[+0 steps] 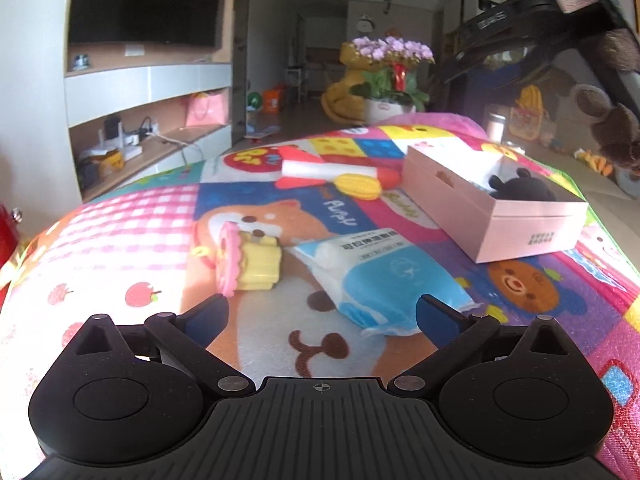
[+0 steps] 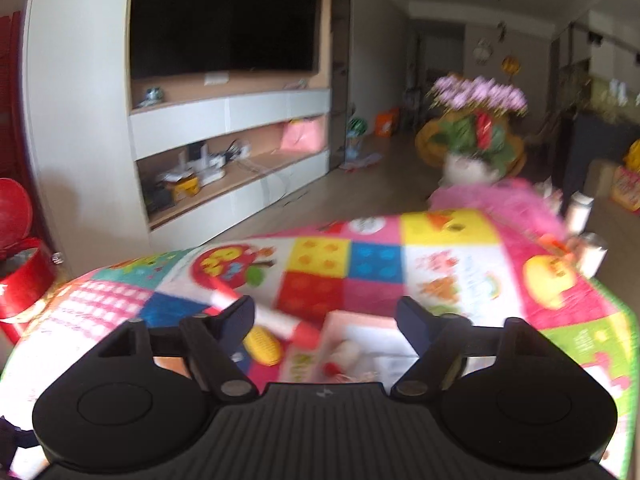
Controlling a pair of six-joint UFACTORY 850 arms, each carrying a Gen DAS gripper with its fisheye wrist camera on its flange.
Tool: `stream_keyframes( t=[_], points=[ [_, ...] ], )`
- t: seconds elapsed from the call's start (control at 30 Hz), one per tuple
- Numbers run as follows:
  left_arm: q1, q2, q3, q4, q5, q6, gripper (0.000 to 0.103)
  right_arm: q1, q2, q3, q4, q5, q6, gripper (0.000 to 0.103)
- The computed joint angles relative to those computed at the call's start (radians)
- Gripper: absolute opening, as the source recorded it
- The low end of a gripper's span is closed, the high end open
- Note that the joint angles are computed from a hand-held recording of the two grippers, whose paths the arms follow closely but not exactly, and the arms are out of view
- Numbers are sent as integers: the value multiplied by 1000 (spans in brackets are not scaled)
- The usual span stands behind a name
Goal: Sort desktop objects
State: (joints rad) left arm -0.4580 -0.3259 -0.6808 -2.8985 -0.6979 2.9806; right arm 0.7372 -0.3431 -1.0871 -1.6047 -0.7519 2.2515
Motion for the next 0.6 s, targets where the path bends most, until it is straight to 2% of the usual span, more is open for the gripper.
stream_keyframes(
  t=[0.03,0.1,0.2,0.33,0.43,0.53,0.6],
  points=[
    [7,-6,-1,13,-4,-18,103,-19,-22,-33,16,61,-23,53],
    [29,-18,-13,86,7,-109,103,-56,-95,-130,76,163,-101,52],
    [56,-33,-27,176,-5,-219,103,-106,-251,-325,302,212,-343,52],
    [65,-41,-37,198,12,-275,103,-143,-482,-617,518,103,-604,52],
    [72,-44,-37,218,3,-310,103,-169,-600,-775,628,57,-709,52],
    [75,-44,-36,238,-3,-323,103,-187,-656,-855,675,26,-758,52],
    [75,-41,-32,236,-7,-320,103,-215,-659,-874,825,73,-883,52]
  ],
)
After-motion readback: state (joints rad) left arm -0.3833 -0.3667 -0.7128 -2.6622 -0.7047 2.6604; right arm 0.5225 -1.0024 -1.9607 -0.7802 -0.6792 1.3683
